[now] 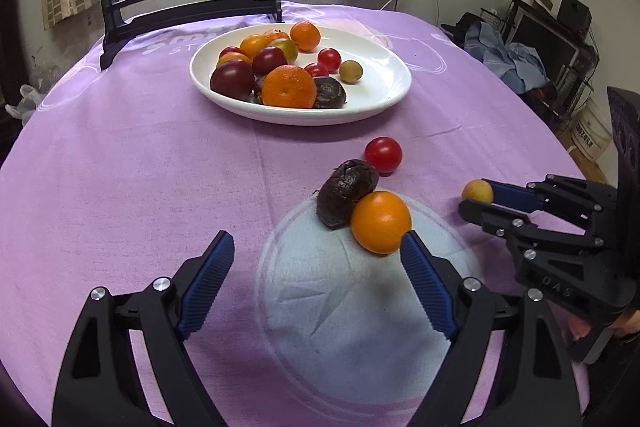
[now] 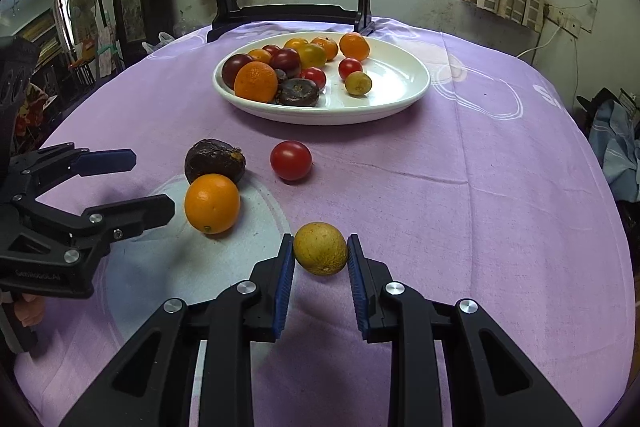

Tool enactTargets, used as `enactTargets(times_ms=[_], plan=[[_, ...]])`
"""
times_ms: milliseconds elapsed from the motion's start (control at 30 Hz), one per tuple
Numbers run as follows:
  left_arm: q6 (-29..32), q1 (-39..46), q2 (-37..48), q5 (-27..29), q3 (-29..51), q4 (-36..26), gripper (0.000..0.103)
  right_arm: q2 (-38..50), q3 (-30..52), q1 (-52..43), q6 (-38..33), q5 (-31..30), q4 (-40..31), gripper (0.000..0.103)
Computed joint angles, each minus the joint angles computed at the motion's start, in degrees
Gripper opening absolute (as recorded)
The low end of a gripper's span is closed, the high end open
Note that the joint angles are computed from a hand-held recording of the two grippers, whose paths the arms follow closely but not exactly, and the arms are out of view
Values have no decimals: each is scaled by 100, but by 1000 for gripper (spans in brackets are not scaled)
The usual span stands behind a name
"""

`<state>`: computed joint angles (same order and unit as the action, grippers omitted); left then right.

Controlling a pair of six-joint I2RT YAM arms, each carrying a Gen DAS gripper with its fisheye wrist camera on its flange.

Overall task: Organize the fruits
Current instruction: 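Grasp a yellow fruit with the right tool while the left grasps a dark brown fruit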

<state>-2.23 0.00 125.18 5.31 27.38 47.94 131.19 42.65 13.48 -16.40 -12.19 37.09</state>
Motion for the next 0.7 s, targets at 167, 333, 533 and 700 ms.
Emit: enactTargets(times_ms=[167,333,533,700], plan=[[452,95,150,-133,172,-273,73,-30,-44,-55,-22,-61,-21,27],[757,103,464,-223,655,-654,66,-108,-161,-12,-76,-144,62,27],[923,-95,628,-127,1045,-845,63,-82,-85,-23,-115,-179,-79,27],[936,-329,750,-29,1394,-998,43,-67,-46,-21,-140,-200,-136,27]])
